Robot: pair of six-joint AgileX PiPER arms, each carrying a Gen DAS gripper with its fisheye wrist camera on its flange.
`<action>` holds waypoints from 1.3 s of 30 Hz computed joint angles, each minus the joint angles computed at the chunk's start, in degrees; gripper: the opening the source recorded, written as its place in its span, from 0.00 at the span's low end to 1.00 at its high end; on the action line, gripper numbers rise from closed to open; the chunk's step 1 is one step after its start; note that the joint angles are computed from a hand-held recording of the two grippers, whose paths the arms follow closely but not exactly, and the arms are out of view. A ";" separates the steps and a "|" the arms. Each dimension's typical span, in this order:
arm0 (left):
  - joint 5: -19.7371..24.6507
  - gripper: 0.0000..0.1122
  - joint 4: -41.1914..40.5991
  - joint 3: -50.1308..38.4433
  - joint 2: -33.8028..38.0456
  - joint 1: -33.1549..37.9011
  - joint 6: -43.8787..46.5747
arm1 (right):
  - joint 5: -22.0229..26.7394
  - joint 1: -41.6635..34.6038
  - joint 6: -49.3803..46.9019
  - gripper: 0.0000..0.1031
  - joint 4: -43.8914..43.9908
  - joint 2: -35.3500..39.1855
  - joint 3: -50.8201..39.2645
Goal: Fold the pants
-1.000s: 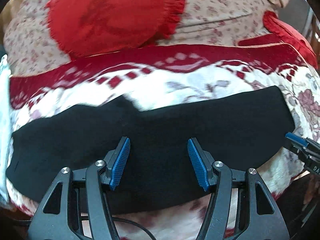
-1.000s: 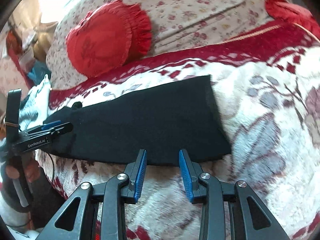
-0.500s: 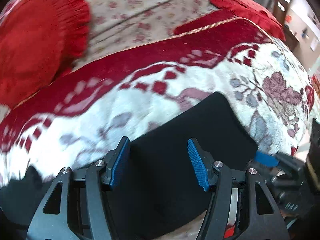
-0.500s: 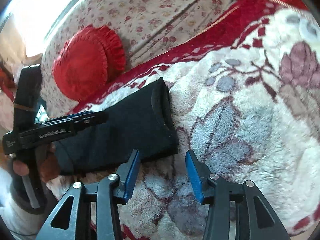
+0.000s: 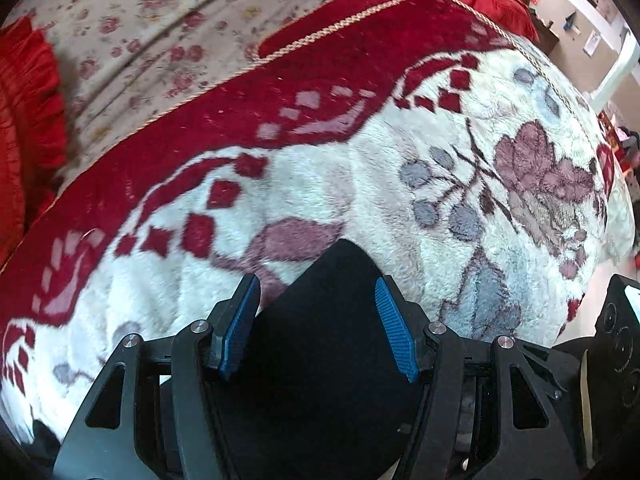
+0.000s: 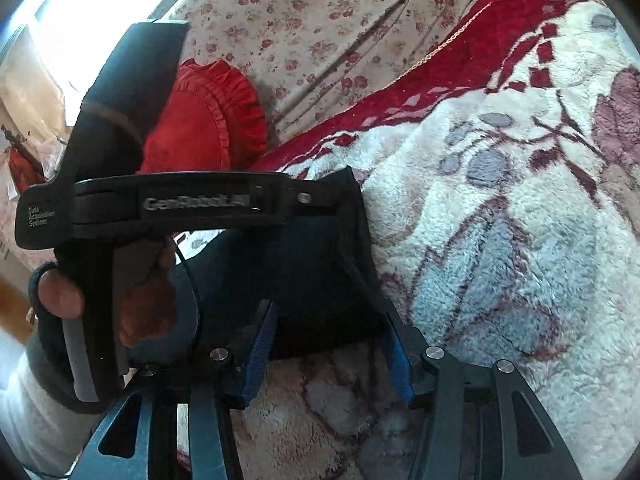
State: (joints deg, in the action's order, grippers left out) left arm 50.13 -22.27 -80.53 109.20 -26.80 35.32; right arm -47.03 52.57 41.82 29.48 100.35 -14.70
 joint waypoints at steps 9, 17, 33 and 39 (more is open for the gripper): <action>-5.02 0.25 -3.56 2.93 -0.47 -0.20 4.15 | -5.43 -5.19 6.23 0.19 -7.62 2.99 0.40; 6.12 0.12 -11.59 -0.31 -5.57 8.93 9.63 | 5.33 0.99 -16.30 0.14 9.48 -10.49 -3.68; 12.21 0.12 -13.89 4.94 -11.42 47.21 23.51 | 27.64 5.74 -46.52 0.13 14.29 4.00 -41.42; 12.40 0.12 -11.94 4.07 -6.81 53.51 22.03 | 39.07 4.39 -46.65 0.23 12.84 16.95 -55.39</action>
